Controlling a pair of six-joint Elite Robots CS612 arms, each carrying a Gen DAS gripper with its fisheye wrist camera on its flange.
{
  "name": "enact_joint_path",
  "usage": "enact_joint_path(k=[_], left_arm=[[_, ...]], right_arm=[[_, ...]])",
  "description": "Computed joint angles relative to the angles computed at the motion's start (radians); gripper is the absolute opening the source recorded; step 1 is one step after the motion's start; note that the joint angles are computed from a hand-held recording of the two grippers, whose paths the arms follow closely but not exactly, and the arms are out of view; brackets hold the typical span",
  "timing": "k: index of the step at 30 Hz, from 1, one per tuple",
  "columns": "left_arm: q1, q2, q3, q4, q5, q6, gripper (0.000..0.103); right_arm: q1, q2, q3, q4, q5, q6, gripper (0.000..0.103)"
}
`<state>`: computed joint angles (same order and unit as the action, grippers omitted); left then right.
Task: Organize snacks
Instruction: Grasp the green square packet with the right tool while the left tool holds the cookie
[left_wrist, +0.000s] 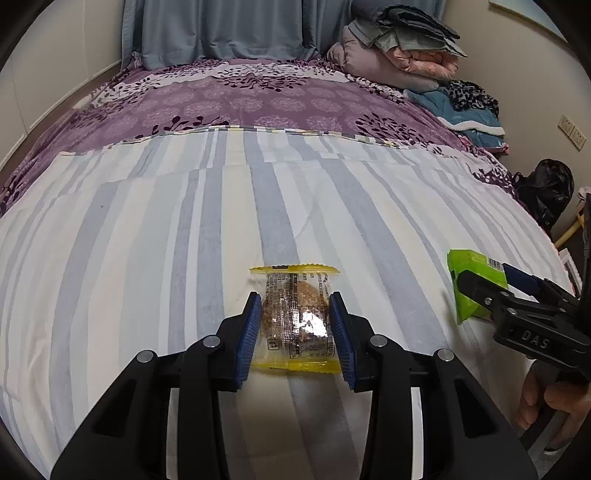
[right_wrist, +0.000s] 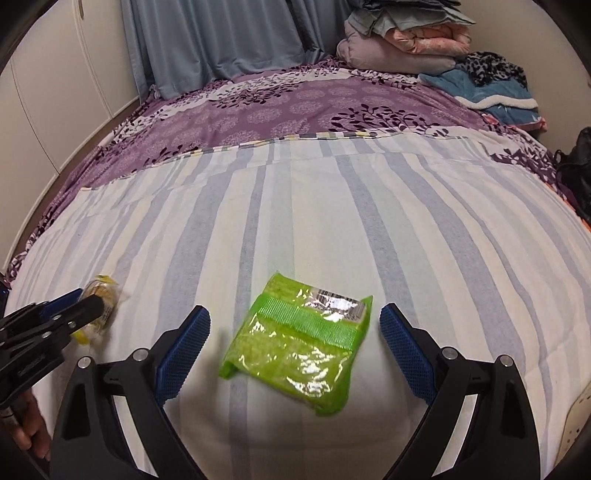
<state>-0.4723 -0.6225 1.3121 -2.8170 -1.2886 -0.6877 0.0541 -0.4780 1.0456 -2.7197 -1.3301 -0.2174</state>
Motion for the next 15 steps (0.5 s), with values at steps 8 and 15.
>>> enact_joint_path(k=[8,15], left_arm=[[-0.005,-0.012,0.025,-0.016,0.000,-0.016,0.038],[-0.006,-0.013,0.032,-0.024,0.009,-0.040,0.039]], right_arm=[[-0.002,-0.018,0.038,-0.027,-0.029,-0.036,0.072],[-0.020,-0.052,0.106,-0.045,-0.008,-0.045,0.072]])
